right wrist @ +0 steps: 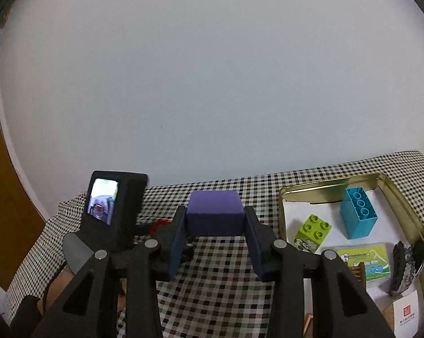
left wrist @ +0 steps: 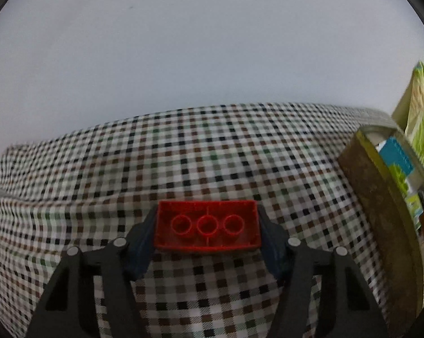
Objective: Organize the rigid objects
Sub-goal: 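Grasp the red Duplo brick with the left tool while the right tool holds the cube, then carry the red brick and purple cube over the gold tin with both tools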
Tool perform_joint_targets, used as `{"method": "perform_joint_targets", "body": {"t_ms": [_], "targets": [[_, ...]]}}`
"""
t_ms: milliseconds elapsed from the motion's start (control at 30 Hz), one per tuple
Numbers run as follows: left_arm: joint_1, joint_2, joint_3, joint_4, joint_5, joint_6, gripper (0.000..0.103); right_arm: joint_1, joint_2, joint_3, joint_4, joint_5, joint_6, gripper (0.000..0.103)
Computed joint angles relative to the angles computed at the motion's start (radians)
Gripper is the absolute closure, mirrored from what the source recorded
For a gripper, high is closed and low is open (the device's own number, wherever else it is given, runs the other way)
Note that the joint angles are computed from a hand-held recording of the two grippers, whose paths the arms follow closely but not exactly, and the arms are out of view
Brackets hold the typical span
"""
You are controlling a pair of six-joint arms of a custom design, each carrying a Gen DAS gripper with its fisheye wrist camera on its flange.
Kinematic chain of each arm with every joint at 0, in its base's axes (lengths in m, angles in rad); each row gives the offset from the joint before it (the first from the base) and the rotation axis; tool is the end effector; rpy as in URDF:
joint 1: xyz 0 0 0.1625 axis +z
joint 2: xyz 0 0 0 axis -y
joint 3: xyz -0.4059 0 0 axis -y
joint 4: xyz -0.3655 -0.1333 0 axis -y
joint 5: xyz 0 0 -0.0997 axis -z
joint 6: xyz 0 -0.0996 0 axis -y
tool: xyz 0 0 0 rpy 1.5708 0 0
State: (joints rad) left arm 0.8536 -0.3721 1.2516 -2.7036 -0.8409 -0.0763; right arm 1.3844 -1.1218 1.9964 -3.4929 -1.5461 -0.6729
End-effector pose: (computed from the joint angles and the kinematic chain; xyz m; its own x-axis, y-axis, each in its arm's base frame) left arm -0.3268 -0.6786 -0.0184 -0.7180 0.3072 -0.6245 0.5833 0.7552 -0.2991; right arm 0.0321 -0.5623 0.2843 -0.8291 -0.1776 0.5302 -0.5423 0.4864 -0.6851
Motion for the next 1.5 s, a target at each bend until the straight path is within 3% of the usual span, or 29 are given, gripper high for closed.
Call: {"method": "perform_joint_targets", "body": {"t_ms": [67,233,567,833,1500], "targets": [[-0.001,-0.013,0.027,-0.037,0.002,-0.014,0.040,-0.003,-0.001,0.002,-0.005,0.006,0.001,0.060],[-0.036,-0.040,0.146,-0.303,0.069,-0.025,0.039,-0.017,0.005,-0.001,-0.034,0.024,0.014,0.060],[-0.140,-0.071,0.282,-0.537,0.187,-0.035,0.040,-0.030,-0.024,0.025,-0.086,0.071,0.017,0.060],[-0.207,-0.035,0.292,-0.595,0.264,0.000,0.039,-0.076,-0.092,0.077,-0.099,0.155,-0.005,0.060],[-0.270,0.000,0.278,-0.554,0.237,-0.047,0.039,-0.221,-0.205,0.051,-0.006,0.267,-0.008,0.060]]}}
